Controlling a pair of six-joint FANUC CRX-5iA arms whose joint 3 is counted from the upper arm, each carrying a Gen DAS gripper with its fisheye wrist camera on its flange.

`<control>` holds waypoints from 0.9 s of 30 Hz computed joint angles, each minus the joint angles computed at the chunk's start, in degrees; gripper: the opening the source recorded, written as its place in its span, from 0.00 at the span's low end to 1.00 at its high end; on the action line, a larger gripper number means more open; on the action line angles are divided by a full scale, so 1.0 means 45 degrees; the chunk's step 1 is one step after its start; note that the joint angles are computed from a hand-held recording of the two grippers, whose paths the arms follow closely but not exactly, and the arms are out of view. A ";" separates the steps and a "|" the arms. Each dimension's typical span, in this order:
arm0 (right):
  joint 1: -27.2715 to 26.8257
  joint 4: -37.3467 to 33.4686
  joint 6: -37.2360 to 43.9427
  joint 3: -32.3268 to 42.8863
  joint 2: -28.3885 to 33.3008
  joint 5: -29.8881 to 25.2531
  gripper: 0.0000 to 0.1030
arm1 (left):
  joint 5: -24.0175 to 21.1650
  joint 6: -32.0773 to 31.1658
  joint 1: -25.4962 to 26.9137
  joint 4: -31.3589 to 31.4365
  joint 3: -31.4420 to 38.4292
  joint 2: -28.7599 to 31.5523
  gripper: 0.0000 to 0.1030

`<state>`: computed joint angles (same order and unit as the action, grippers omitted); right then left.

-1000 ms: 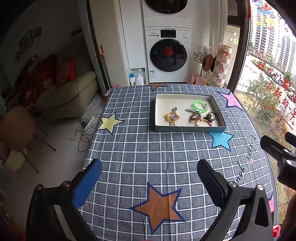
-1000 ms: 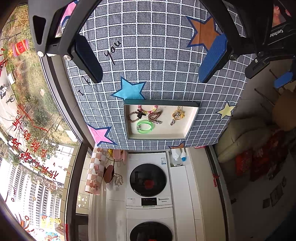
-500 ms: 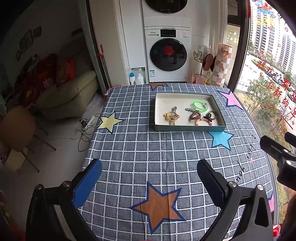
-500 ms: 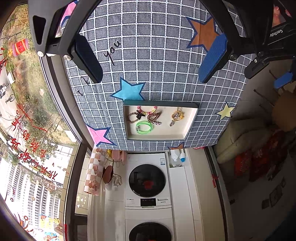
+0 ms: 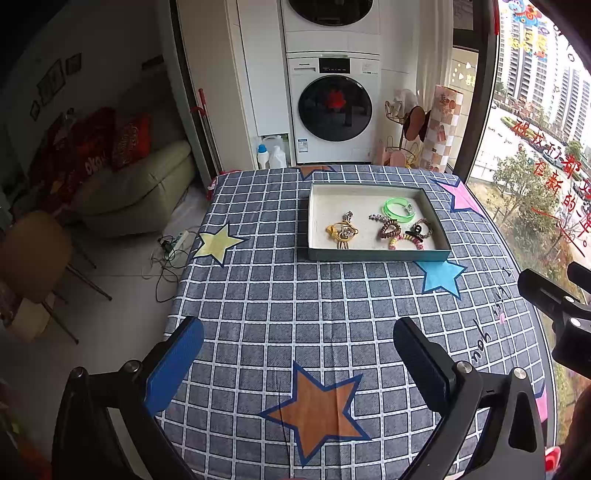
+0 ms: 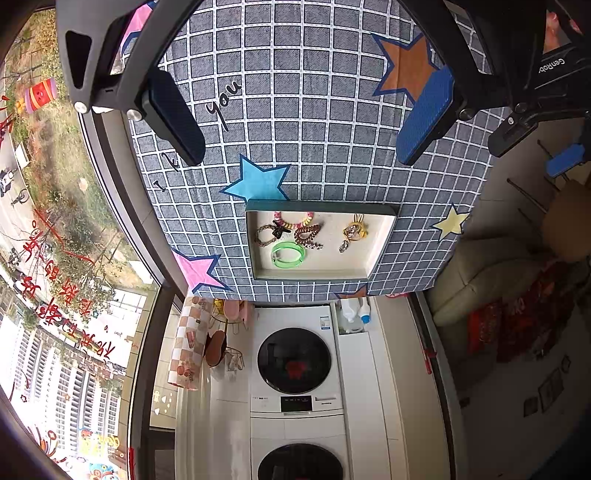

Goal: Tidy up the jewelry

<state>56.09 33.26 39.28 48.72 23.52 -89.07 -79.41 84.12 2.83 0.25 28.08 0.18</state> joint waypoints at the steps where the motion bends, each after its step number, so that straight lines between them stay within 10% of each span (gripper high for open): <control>1: -0.0009 -0.0017 0.0011 0.0009 0.0000 -0.0001 1.00 | -0.0004 0.0000 -0.0001 0.0004 0.0010 0.0009 1.00; 27: -0.0042 -0.0123 -0.0052 -0.0458 -0.0223 0.0193 1.00 | -0.0079 -0.0144 0.0115 0.0231 0.0169 0.0218 1.00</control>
<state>55.90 32.70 39.05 46.65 22.52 -88.20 -79.76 83.47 3.35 1.29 28.84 1.17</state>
